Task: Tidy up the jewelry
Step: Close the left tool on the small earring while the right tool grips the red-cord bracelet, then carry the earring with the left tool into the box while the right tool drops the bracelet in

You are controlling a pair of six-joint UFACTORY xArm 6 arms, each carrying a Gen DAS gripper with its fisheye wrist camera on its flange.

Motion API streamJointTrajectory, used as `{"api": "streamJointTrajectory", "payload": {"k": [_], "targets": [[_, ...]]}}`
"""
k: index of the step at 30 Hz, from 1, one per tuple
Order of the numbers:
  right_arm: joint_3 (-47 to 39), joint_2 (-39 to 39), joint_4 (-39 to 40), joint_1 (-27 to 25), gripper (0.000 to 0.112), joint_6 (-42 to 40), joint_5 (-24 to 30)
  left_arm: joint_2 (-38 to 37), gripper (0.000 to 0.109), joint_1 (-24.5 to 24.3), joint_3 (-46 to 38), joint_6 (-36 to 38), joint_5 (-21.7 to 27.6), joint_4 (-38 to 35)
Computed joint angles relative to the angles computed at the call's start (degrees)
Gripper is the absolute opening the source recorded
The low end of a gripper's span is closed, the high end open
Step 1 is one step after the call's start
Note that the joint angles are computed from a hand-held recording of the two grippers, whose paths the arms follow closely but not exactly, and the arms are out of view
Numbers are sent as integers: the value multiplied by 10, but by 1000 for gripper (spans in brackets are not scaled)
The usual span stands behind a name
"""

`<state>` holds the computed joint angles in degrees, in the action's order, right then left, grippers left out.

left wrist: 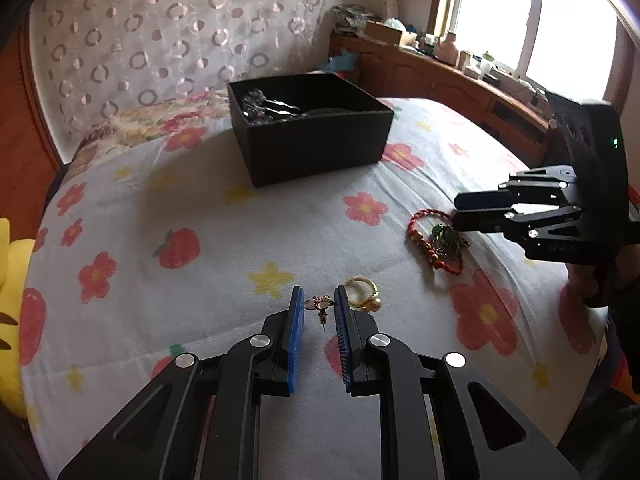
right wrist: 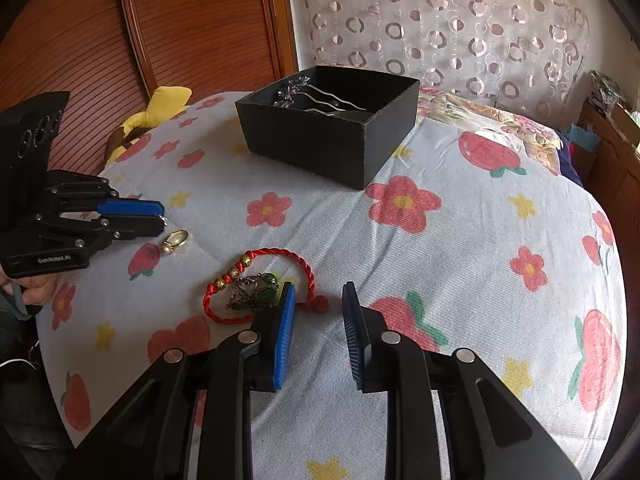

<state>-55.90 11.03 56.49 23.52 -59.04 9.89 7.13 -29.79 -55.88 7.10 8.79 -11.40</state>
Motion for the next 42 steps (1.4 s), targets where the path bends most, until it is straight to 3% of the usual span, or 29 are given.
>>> {"api": "streamJointTrajectory", "payload": {"k": [8, 14, 15, 17, 23, 32, 42], "targets": [[-9, 8, -57, -1, 26, 46, 7, -18, 14, 6, 21, 14, -19, -40], [-10, 18, -171, 3, 26, 133, -13, -20, 14, 3, 25, 33, -24, -66], [-6, 18, -196, 4, 25, 150, -21, -20, 14, 3, 26, 39, -26, -71], [-4, 15, -201, 5, 10, 152, -16, -21, 14, 2, 28, 39, -30, -70], [24, -4, -243, 6, 5, 188, -34, -28, 14, 0, 38, 44, -37, -81], [33, -61, -99, 22, 5, 57, -52, -37, 14, 1, 37, 24, -53, -57], [-7, -72, -97, 24, 5, 42, -53, -9, 14, 5, -18, -3, -50, -17]]}}
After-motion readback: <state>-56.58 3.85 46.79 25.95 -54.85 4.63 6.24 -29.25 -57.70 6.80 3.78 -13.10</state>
